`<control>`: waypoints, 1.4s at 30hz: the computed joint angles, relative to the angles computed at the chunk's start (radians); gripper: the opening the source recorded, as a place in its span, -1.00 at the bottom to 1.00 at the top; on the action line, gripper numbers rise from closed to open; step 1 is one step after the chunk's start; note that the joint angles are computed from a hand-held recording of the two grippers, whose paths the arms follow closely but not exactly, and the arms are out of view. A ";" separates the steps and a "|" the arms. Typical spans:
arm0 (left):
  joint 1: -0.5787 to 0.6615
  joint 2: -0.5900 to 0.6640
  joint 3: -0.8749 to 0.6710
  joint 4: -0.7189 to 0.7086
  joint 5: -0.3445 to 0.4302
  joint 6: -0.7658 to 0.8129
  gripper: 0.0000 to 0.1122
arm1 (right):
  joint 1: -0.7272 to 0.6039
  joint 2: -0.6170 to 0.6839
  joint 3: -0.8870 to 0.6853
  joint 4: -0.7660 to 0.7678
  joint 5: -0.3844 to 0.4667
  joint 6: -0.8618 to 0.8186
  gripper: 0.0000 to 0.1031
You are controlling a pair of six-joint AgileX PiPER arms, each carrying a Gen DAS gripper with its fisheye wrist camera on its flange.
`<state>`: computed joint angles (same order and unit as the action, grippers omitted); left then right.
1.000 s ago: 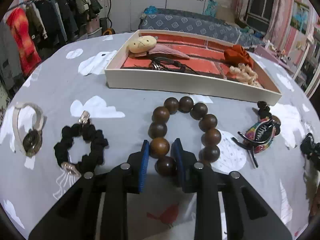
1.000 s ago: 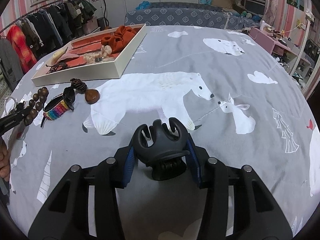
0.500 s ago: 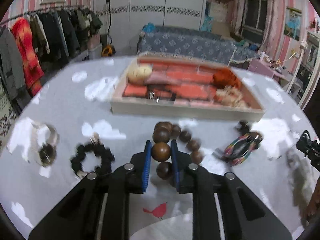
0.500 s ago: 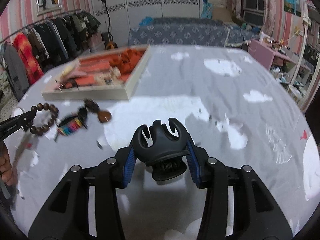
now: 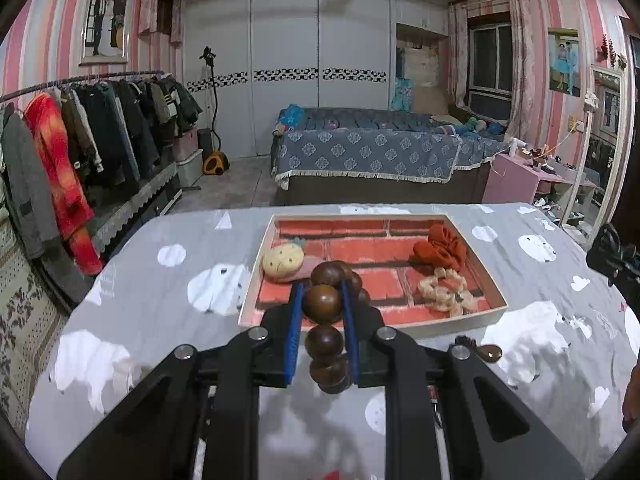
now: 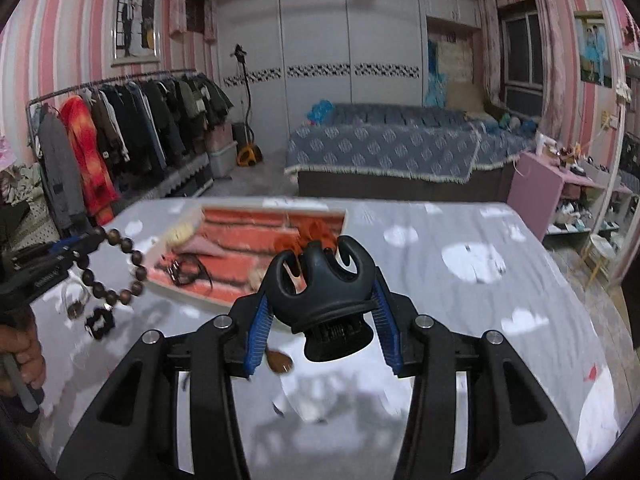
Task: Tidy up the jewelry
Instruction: 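Lift the bead bracelet and claw clip and carry both over the tray, then open the right tool to drop the claw clip while the left tool releases the bracelet into the tray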
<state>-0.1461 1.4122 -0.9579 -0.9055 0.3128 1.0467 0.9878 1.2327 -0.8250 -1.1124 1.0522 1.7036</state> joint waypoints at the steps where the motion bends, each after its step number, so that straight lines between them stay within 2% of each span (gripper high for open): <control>1: -0.003 0.007 -0.011 -0.005 -0.006 0.003 -0.66 | -0.010 0.007 -0.012 -0.006 -0.005 -0.006 -0.11; 4: -0.006 0.023 -0.037 -0.042 -0.014 0.028 -0.65 | -0.057 0.045 -0.060 -0.036 -0.032 -0.022 -0.11; 11: -0.006 0.118 -0.168 -0.028 -0.011 -0.020 -0.65 | -0.171 0.149 -0.181 -0.085 -0.119 -0.066 -0.11; 15: -0.014 0.186 -0.227 -0.116 -0.028 0.071 -0.65 | -0.227 0.201 -0.245 -0.097 -0.169 -0.085 -0.11; 22: -0.029 0.317 -0.360 -0.043 -0.023 -0.029 -0.65 | -0.308 0.296 -0.323 -0.097 -0.259 -0.102 -0.11; 23: -0.030 0.336 -0.371 -0.066 -0.017 -0.010 -0.65 | -0.315 0.313 -0.332 -0.099 -0.269 -0.101 -0.11; 27: -0.040 0.406 -0.387 -0.161 -0.030 0.093 -0.65 | -0.356 0.371 -0.301 -0.172 -0.359 -0.013 -0.11; 29: -0.038 0.439 -0.390 -0.189 -0.028 0.115 -0.65 | -0.366 0.413 -0.293 -0.173 -0.373 0.010 -0.11; 42: -0.056 0.512 -0.394 -0.178 -0.040 0.132 -0.65 | -0.429 0.493 -0.262 -0.147 -0.462 0.029 -0.11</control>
<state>-0.2024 1.9241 -1.3514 -1.0831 0.2728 1.1782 0.5587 1.7259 -1.0867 -1.2592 0.5903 1.7329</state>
